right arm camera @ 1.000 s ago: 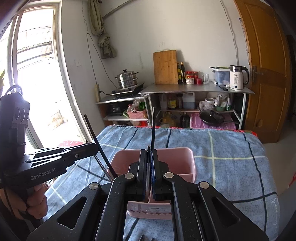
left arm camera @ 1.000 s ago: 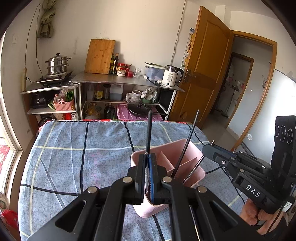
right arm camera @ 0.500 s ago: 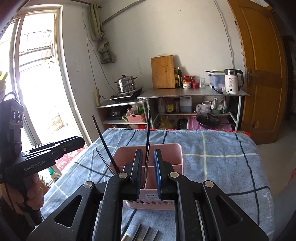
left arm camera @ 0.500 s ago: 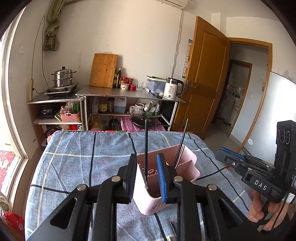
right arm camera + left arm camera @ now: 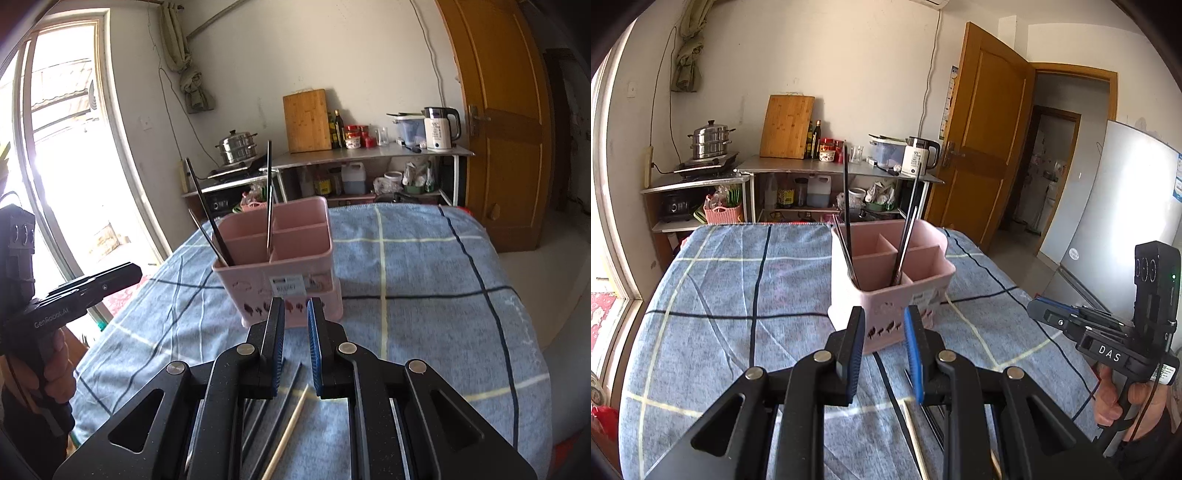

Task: Organize utensils
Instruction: 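Return the right gripper to the row and close on a wooden chopstick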

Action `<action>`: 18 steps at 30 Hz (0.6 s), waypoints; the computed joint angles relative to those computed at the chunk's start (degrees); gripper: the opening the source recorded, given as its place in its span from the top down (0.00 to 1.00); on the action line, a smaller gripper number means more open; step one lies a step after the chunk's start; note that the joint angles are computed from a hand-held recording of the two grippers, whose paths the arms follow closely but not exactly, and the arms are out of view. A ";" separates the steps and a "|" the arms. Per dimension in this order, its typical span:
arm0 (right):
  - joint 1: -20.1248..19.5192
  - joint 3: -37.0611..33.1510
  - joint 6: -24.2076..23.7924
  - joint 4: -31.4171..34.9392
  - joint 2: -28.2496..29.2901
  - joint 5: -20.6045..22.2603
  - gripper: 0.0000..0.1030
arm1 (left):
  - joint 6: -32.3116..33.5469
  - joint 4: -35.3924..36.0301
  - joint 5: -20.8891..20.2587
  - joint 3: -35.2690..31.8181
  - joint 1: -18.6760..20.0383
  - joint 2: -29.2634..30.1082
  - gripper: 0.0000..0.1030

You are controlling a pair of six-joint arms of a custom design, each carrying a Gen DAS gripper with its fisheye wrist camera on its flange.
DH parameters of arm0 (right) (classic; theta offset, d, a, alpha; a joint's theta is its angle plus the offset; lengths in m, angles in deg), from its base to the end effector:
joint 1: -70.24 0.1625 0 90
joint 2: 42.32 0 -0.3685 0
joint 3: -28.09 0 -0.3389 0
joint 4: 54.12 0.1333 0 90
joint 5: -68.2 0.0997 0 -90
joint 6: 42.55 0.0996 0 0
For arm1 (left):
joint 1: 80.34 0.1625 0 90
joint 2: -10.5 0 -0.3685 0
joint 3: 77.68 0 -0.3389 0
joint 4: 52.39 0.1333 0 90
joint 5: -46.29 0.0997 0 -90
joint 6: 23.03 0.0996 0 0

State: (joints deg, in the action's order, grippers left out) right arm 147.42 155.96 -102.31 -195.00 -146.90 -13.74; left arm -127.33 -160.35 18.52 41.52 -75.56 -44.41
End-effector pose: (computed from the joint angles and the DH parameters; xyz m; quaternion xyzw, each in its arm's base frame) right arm 0.0654 -0.3764 0.3439 0.4012 -0.8819 0.2321 0.0858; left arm -0.3743 -0.2535 0.0545 0.0700 0.8099 -0.5014 0.2962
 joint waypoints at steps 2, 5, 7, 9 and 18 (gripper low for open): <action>-2.05 0.69 -0.96 1.54 -1.00 -0.46 0.87 | 1.70 -4.57 -1.99 1.01 -0.14 1.60 0.78; -4.63 2.01 -2.31 3.17 -2.45 -1.58 0.87 | 3.99 -11.69 -5.23 2.41 -0.35 4.35 0.78; -6.16 2.74 -3.45 4.27 -3.61 -1.97 0.87 | 5.35 -14.57 -7.11 2.61 -0.15 6.02 0.78; -7.24 3.45 -4.33 4.63 -4.36 -2.54 0.87 | 5.95 -16.92 -8.70 2.87 -0.16 7.43 0.78; -8.25 4.52 -3.99 3.39 -3.01 -4.95 0.87 | 9.03 -24.89 -12.68 3.16 1.80 11.19 0.78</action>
State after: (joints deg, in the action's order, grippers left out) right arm 139.17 160.48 -106.30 -191.61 -149.91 -18.69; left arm -118.30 -185.24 5.84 44.68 -73.76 -33.22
